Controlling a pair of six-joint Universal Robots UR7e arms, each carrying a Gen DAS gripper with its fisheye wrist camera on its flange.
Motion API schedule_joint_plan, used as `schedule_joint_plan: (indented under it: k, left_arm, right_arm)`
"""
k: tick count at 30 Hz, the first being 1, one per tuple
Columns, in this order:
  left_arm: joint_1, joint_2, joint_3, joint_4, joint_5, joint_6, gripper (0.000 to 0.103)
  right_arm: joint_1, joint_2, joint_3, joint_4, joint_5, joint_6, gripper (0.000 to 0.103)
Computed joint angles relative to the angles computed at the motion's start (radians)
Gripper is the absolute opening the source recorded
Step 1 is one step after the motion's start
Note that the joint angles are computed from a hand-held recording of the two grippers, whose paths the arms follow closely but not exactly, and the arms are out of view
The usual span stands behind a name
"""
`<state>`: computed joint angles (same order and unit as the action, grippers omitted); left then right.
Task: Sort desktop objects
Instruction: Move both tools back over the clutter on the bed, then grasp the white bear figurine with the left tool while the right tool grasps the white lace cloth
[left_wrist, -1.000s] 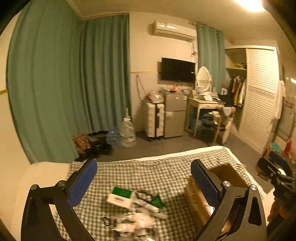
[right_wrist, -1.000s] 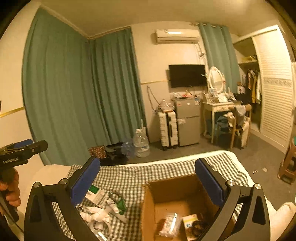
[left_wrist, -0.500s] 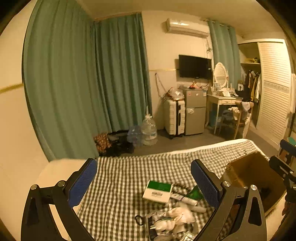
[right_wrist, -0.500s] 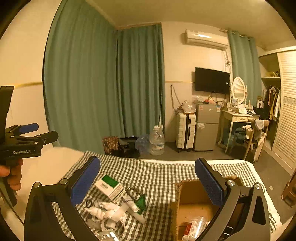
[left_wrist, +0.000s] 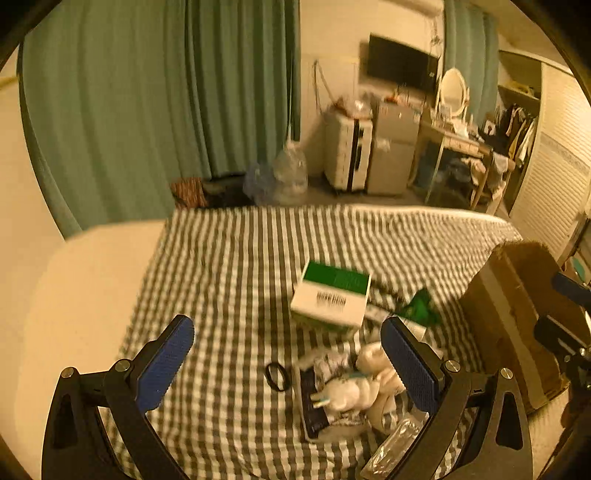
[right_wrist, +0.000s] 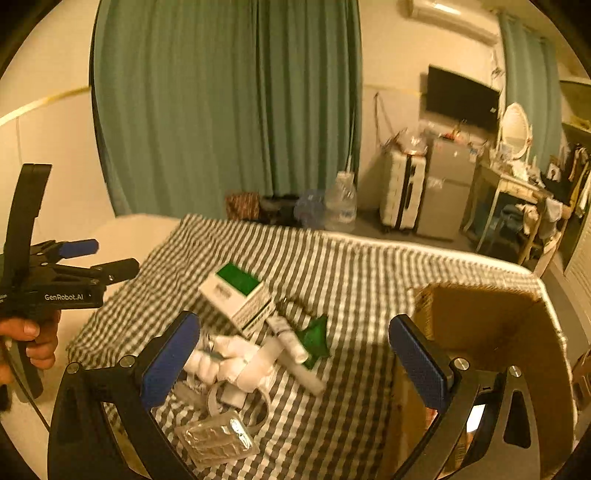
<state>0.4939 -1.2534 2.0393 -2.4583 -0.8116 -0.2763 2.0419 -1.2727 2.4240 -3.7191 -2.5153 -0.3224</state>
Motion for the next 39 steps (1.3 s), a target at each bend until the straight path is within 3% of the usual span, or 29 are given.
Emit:
schedule_joint_plan:
  k: [8, 13, 22, 28, 33, 34, 38, 39]
  left_arm:
    - [0.035, 0.067, -0.034, 0.179, -0.035, -0.024, 0.103]
    - [0.053, 0.108, -0.043, 0.191, -0.091, -0.014, 0.103]
    - [0.075, 0.175, -0.076, 0.299, -0.144, 0.009, 0.103]
    - [0.112, 0.217, -0.087, 0.292, -0.206, 0.031, 0.103]
    - [0.106, 0.228, -0.078, 0.277, -0.209, 0.053, 0.103]
    - [0.107, 0.229, -0.077, 0.273, -0.214, 0.057, 0.101]
    - [0.112, 0.221, -0.074, 0.265, -0.264, 0.065, 0.057]
    - [0.110, 0.220, -0.072, 0.265, -0.258, 0.063, 0.053]
  right_arm:
    - [-0.118, 0.049, -0.013, 0.079, 0.086, 0.039, 0.102]
    - [-0.152, 0.074, -0.020, 0.111, 0.125, 0.035, 0.099]
    - [-0.236, 0.087, -0.049, 0.330, 0.185, 0.110, 0.068]
    - [-0.278, 0.095, -0.056, 0.382, 0.229, 0.125, 0.064]
    - [-0.306, 0.096, -0.056, 0.371, 0.275, 0.114, 0.049]
    - [-0.310, 0.093, -0.056, 0.374, 0.282, 0.114, 0.045]
    - [-0.316, 0.089, -0.064, 0.405, 0.300, 0.122, 0.019]
    - [-0.316, 0.089, -0.065, 0.411, 0.300, 0.122, 0.017]
